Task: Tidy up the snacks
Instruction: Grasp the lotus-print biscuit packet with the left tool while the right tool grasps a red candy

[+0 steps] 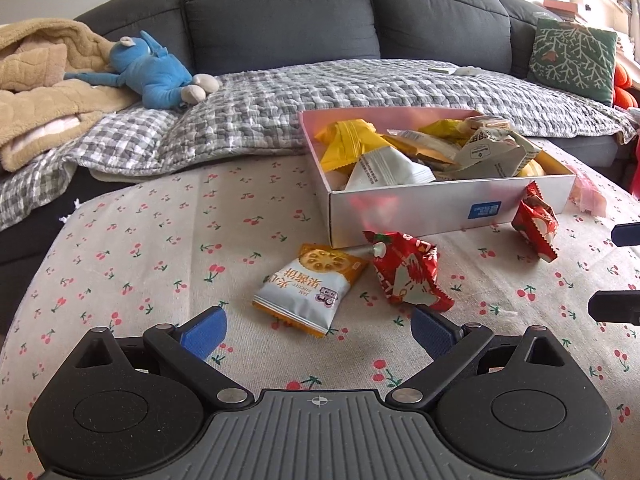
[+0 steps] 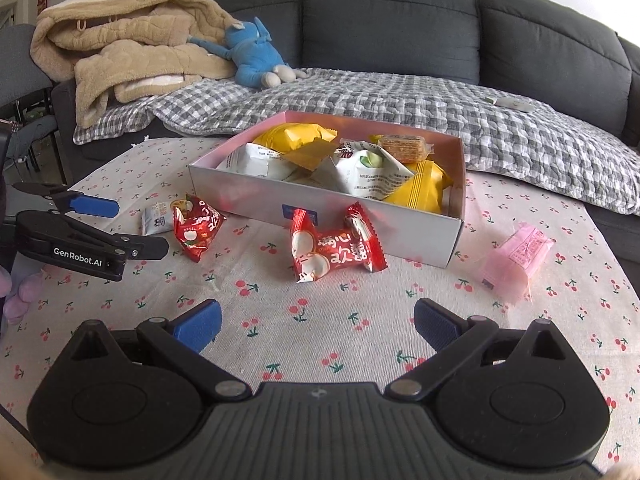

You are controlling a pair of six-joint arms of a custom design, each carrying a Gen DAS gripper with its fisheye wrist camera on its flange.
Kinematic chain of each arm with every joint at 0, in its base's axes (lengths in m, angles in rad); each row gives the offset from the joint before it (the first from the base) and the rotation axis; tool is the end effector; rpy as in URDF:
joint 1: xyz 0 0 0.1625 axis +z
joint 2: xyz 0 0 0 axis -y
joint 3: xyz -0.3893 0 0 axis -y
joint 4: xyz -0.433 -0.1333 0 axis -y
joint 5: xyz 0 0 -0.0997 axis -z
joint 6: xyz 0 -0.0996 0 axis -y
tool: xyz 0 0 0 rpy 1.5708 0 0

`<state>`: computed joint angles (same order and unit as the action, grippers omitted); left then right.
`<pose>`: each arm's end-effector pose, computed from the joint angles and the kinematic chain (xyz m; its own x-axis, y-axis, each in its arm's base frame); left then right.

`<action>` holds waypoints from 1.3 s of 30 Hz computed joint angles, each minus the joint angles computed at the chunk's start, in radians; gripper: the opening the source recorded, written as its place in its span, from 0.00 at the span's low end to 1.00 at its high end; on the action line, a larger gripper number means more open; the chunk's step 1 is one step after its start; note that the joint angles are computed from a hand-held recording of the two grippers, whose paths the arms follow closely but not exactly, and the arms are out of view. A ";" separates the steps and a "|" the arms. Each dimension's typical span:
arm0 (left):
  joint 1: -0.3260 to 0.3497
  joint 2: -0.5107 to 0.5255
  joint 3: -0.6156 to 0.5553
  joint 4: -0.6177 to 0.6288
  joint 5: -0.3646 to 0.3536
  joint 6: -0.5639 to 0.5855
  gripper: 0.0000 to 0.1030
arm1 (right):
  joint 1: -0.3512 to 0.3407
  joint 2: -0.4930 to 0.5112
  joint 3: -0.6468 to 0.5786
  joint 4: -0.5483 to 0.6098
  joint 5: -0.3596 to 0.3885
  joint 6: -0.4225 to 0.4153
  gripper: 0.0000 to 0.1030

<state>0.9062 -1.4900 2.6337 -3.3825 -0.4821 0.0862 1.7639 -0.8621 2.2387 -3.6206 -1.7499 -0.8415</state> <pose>-0.0215 -0.3867 0.1819 -0.6591 -0.0923 -0.7463 0.5429 0.6283 -0.5572 0.2048 -0.4450 0.0187 -0.5458 -0.6253 0.5577 -0.8359 0.4518 -0.3116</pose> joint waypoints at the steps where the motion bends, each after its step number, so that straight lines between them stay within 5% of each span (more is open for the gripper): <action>1: 0.015 -0.003 -0.008 0.009 -0.011 0.005 0.96 | 0.003 0.011 -0.010 -0.004 -0.008 -0.002 1.00; 11: 0.100 0.009 -0.091 0.082 -0.116 0.064 0.92 | 0.026 0.129 -0.113 -0.090 -0.085 -0.076 0.97; 25: 0.093 0.004 -0.117 0.149 -0.147 0.055 0.40 | 0.047 0.124 -0.134 -0.062 -0.076 -0.063 0.82; 39: 0.049 -0.048 -0.105 0.323 -0.092 -0.112 0.37 | 0.041 0.107 -0.144 -0.009 -0.092 -0.009 0.50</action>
